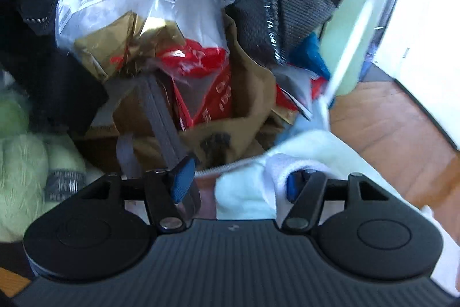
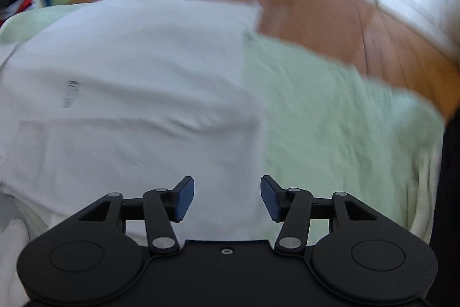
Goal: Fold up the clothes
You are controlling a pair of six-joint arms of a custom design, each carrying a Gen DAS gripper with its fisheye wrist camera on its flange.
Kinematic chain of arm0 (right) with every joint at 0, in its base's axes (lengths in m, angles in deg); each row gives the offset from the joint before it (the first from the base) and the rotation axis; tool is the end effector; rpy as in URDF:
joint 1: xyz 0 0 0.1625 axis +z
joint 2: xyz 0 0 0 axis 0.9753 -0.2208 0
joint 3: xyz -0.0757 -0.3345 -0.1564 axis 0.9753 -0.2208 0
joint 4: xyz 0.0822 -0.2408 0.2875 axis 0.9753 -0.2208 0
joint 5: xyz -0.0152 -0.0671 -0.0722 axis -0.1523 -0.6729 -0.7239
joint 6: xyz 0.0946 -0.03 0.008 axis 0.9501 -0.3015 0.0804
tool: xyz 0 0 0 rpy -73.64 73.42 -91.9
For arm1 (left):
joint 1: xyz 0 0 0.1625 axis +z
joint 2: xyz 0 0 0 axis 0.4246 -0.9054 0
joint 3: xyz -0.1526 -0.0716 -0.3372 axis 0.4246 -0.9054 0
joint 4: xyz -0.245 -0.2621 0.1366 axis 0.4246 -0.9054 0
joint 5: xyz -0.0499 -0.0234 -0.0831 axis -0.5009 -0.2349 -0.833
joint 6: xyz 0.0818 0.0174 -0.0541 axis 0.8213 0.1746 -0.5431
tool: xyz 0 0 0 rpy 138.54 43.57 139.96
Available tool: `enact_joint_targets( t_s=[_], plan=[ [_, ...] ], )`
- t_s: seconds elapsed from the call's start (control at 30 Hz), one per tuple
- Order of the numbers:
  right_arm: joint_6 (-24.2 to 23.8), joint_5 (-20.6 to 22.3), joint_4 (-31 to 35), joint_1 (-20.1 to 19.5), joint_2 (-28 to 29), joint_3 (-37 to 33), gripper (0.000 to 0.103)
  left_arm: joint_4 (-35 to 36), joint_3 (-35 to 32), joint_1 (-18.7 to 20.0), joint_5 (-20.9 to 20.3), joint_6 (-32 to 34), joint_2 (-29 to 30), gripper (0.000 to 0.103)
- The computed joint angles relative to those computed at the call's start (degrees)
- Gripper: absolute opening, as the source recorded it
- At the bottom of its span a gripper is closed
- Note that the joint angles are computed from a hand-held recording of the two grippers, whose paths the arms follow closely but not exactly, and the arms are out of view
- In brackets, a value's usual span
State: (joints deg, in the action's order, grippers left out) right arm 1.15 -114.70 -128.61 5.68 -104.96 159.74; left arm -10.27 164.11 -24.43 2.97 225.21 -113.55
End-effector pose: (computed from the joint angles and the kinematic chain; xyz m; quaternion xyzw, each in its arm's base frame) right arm 0.0335 -0.5630 0.4849 0.4047 -0.8707 0.1083 0.2575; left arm -0.4492 -0.1628 0.1935 -0.4180 0.5184 -0.5897 0.4569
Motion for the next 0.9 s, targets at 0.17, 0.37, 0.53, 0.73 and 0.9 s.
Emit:
enact_joint_targets(
  t_s=[0.17, 0.37, 0.53, 0.73, 0.9],
  plan=[
    [2.9, 0.5, 1.5, -2.3, 3.5, -6.2, 0.057, 2.9, -5.9, 1.2, -2.0, 16.7, 6.5, 0.065],
    [16.1, 5.0, 18.5, -4.1, 12.6, -20.6, 0.06, 9.4, -11.3, -1.1, 3.9, 4.8, 11.7, 0.076],
    [17.7, 4.9, 17.7, -4.4, 14.9, -19.2, 0.06, 12.0, -13.4, -0.1, 5.7, 2.3, 13.5, 0.077],
    [2.0, 9.0, 11.8, -2.2, 6.2, -9.6, 0.01, -4.9, -7.3, 3.0, 17.0, 20.4, 11.4, 0.077],
    [4.2, 22.5, 25.3, -3.2, -3.6, -14.8, 0.008, -15.2, -3.8, 3.7, 19.8, 23.3, 10.6, 0.077]
  ],
)
